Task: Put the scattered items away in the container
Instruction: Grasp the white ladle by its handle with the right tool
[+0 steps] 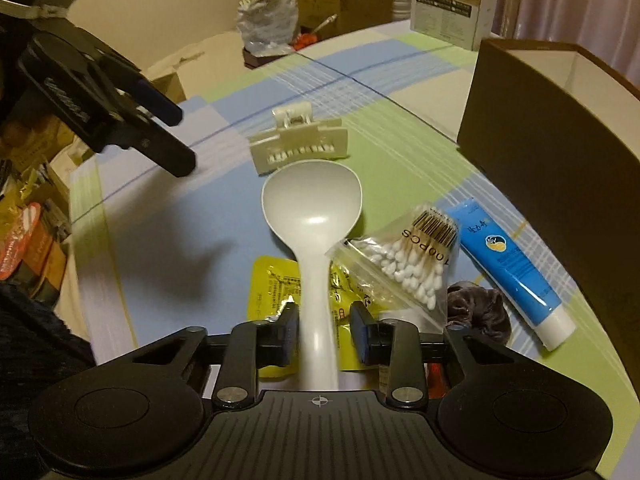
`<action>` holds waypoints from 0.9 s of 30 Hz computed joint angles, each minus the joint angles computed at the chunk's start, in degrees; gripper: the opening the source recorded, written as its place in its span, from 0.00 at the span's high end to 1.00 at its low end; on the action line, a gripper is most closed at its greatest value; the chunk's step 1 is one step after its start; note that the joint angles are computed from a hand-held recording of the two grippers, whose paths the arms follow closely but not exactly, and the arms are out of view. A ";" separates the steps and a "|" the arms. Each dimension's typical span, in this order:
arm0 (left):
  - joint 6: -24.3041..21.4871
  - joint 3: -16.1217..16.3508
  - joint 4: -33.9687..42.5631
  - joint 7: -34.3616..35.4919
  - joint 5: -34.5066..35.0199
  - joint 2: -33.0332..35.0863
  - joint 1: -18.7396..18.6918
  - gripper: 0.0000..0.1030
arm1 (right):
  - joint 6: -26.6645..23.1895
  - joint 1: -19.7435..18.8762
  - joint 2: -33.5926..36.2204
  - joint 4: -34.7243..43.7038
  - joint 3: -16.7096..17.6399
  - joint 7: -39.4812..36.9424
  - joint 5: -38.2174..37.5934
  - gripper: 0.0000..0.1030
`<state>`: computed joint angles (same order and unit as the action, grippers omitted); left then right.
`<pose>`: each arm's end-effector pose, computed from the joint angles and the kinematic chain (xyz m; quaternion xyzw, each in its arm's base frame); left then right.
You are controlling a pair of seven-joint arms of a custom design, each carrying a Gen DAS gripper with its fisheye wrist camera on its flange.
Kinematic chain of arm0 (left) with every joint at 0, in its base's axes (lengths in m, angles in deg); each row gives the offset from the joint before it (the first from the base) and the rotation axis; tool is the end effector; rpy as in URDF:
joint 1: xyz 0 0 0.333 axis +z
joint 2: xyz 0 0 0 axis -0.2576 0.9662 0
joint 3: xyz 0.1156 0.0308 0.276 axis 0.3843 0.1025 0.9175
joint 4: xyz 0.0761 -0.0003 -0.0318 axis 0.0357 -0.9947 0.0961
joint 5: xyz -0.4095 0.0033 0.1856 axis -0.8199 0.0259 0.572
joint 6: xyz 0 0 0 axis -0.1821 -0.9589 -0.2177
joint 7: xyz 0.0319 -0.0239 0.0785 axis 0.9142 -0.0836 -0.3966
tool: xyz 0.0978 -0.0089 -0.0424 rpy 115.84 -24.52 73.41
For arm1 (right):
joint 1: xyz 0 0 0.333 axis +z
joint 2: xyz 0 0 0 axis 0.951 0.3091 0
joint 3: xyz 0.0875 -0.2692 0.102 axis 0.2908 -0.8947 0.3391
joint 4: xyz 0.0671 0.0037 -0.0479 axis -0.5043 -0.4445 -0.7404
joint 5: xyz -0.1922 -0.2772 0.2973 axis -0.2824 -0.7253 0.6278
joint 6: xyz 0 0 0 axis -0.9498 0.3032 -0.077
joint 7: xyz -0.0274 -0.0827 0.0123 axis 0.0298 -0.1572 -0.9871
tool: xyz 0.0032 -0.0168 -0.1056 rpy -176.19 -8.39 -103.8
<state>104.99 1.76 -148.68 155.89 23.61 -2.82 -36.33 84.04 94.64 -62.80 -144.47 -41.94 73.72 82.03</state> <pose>0.6421 -0.3892 0.6018 -0.5498 0.8047 -0.2143 0.0655 0.5834 0.3663 0.4758 -0.8794 0.3832 -0.0703 0.2735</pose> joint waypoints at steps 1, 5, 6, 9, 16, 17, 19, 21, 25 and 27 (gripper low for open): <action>0.06 0.00 -0.15 0.12 -0.20 -0.07 0.13 0.17 | 0.07 0.07 0.18 0.18 -0.07 0.73 -0.32 0.65; 0.22 -0.04 -0.56 0.65 -0.85 -0.22 0.55 0.17 | -1.41 0.44 0.77 1.03 -0.20 3.16 -3.20 0.65; 0.15 -0.06 -0.47 0.83 -0.99 -0.11 0.63 0.17 | -1.21 0.60 0.63 0.79 -0.13 3.20 -4.01 0.67; 0.15 -0.11 -0.25 1.47 -1.40 0.14 0.82 0.17 | -0.22 0.96 -0.11 -0.18 -0.01 3.57 -5.45 0.79; 0.24 -0.13 0.87 3.07 -1.92 1.07 0.90 0.17 | 3.91 1.58 -3.45 -3.34 0.07 2.30 -5.47 0.79; 0.29 -0.10 1.05 3.26 -1.96 1.20 0.92 0.17 | 3.86 1.72 -3.73 -3.41 0.02 2.07 -5.74 0.79; 0.26 0.04 1.51 3.45 -1.77 1.51 0.86 0.17 | 4.61 1.91 -4.64 -4.16 -0.11 1.58 -5.87 0.79; 0.07 0.17 2.30 3.57 -1.51 2.04 0.76 0.17 | 5.36 2.02 -5.56 -4.83 -0.25 0.41 -4.82 0.79; -0.14 0.27 3.84 3.89 -1.31 3.11 0.56 0.17 | 4.73 2.27 -6.57 -5.24 -0.71 -1.26 -4.16 0.79; -0.36 0.29 4.87 4.05 -1.27 3.87 0.38 0.17 | 2.51 2.08 -6.30 -4.96 -1.07 -1.44 -2.92 0.79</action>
